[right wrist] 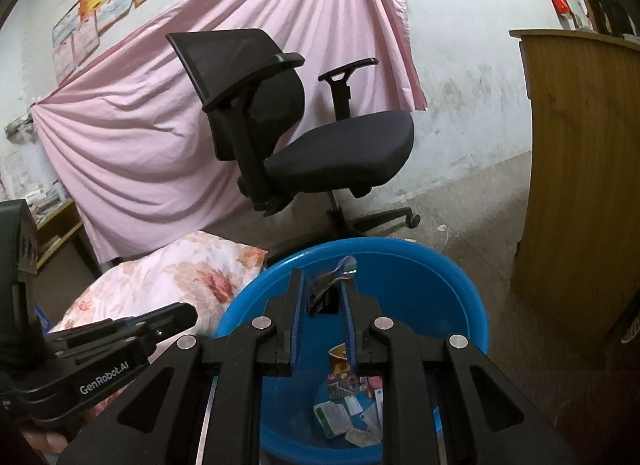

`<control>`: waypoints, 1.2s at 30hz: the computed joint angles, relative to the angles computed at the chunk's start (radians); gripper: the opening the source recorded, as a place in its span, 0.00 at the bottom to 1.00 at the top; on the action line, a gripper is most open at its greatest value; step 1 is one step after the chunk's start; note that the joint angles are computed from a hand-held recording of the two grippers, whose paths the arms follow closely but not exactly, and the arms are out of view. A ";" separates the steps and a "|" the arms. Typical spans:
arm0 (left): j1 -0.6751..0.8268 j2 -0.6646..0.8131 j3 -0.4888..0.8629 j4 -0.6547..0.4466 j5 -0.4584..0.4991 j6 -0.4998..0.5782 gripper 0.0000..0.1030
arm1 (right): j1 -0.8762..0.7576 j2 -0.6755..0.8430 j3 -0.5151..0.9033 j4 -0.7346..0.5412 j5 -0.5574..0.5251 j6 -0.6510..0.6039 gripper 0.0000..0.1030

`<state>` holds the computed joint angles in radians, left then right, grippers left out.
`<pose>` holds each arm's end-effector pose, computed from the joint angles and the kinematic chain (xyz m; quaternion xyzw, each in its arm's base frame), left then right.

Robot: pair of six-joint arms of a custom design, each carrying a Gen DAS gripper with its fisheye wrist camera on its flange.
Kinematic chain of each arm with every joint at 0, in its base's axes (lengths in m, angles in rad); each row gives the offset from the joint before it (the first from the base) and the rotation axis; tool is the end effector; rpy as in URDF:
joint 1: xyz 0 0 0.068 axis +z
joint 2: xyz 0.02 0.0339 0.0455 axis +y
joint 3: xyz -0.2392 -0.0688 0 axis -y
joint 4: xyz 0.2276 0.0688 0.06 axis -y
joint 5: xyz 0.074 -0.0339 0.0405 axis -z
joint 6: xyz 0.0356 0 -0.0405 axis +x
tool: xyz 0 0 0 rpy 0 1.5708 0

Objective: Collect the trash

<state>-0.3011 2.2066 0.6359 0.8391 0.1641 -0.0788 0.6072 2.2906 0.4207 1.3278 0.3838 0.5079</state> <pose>0.2879 -0.0955 0.0055 0.1341 0.9009 -0.1502 0.3846 0.2208 0.1372 0.0030 0.0513 0.8582 0.1146 0.4977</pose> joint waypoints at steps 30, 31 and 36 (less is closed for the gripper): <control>0.089 -0.079 -0.221 0.334 -0.043 -0.017 0.57 | 0.045 -0.015 -0.056 0.138 0.088 0.000 0.36; 0.095 -0.082 -0.234 0.353 -0.041 -0.017 0.57 | 0.050 -0.017 -0.057 0.143 0.096 -0.002 0.38; 0.113 -0.102 -0.280 0.413 -0.050 -0.012 0.67 | 0.073 -0.024 -0.068 0.174 0.136 -0.017 0.47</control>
<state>-0.1882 2.1043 0.3563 1.2522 0.1145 -0.0907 0.6799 2.2671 0.3531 1.5023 0.5199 0.4905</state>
